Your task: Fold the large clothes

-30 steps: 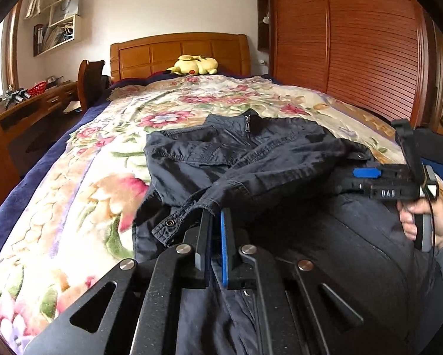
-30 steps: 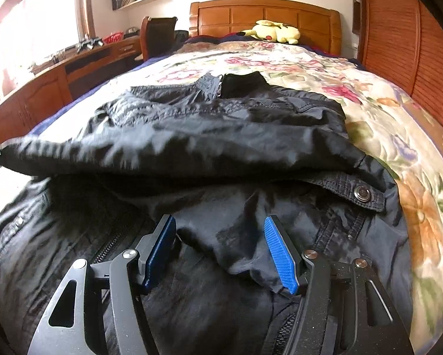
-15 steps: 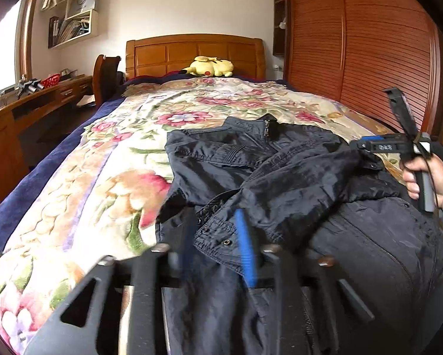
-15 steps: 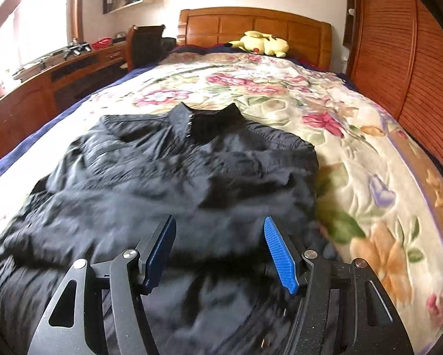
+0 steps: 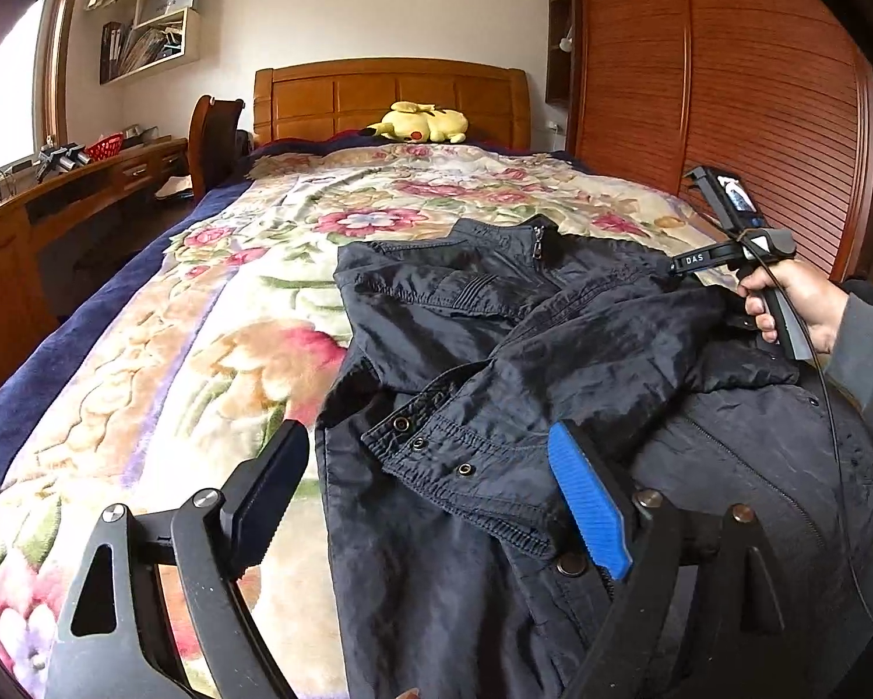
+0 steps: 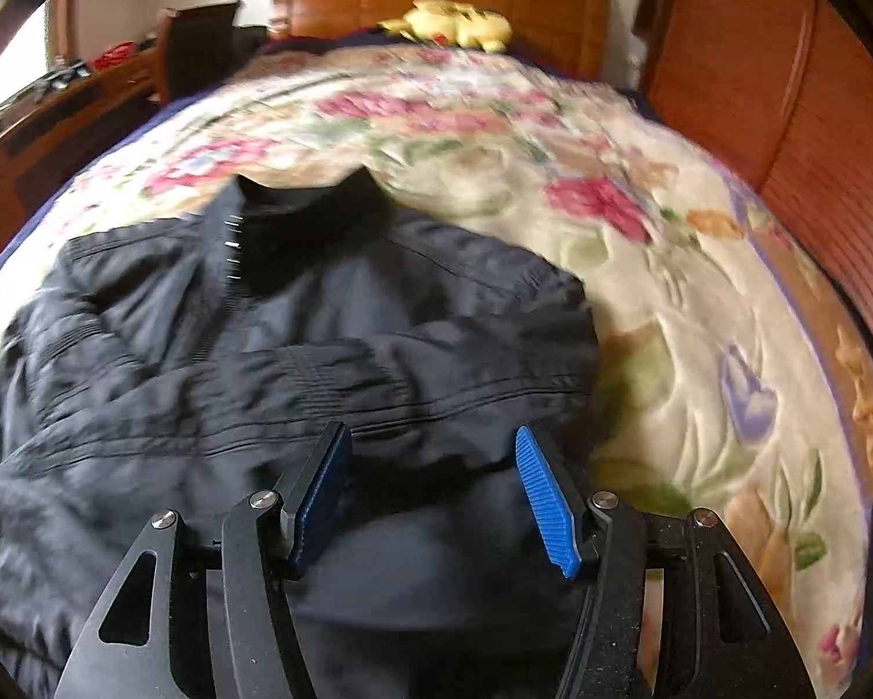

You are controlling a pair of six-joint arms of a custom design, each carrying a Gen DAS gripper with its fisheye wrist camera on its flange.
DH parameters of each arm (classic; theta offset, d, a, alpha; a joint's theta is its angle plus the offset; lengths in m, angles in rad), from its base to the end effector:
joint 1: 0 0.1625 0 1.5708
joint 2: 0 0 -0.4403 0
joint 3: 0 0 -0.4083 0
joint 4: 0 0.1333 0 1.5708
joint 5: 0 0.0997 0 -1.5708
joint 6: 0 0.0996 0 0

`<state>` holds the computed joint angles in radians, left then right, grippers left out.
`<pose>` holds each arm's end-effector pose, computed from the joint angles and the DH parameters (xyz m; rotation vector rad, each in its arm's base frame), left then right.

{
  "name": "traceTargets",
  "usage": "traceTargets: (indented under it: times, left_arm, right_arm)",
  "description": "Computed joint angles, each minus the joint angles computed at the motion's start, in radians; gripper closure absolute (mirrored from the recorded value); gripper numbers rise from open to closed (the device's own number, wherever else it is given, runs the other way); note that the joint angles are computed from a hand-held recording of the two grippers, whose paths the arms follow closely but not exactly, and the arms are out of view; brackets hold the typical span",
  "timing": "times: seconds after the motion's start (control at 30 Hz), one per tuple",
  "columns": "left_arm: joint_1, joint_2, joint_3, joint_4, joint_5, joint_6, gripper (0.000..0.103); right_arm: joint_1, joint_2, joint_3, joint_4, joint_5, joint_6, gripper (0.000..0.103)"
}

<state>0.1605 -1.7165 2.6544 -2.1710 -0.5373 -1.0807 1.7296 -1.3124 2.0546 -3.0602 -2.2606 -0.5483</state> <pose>-0.2165 -0.2568 0.1878 0.5924 2.2146 -1.1043 0.1542 -0.5209 0.3236 0.4801 -2.2130 0.7065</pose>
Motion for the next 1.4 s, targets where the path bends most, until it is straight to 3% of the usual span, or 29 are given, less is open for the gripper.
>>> traceTargets:
  times: [0.13, 0.37, 0.57, 0.77, 0.93, 1.07, 1.2, 1.4]
  left_arm:
    - [0.006, 0.008, -0.002, -0.011, 0.004, 0.007, 0.018]
    - [0.021, 0.025, -0.003, -0.025, -0.006, 0.019, 0.018]
    - [0.036, 0.034, -0.007, -0.043, -0.013, 0.036, 0.018]
    - [0.023, 0.015, -0.006, -0.016, -0.008, 0.021, 0.018]
    - [0.002, -0.018, -0.007, 0.065, -0.003, -0.034, 0.018]
    - [-0.012, -0.037, -0.013, 0.134, 0.001, -0.075, 0.018]
    - [-0.085, -0.096, -0.022, 0.312, -0.011, -0.216, 0.018]
    - [-0.175, -0.139, -0.042, 0.502, -0.068, -0.375, 0.018]
  right_arm:
    - [-0.026, 0.047, -0.082, 0.107, 0.009, 0.119, 0.042]
    - [-0.03, 0.151, -0.178, 0.146, 0.005, 0.115, 0.046]
    - [-0.041, 0.134, -0.154, 0.112, 0.113, 0.013, 0.046]
    - [-0.012, 0.045, -0.029, 0.019, 0.117, -0.122, 0.046]
    - [-0.006, -0.047, 0.105, 0.049, 0.146, -0.2, 0.046]
    - [-0.019, 0.01, 0.131, 0.08, 0.05, -0.212, 0.046]
    - [-0.018, -0.02, 0.163, 0.028, 0.092, -0.18, 0.046]
    - [-0.006, -0.2, 0.298, -0.035, 0.151, -0.245, 0.046]
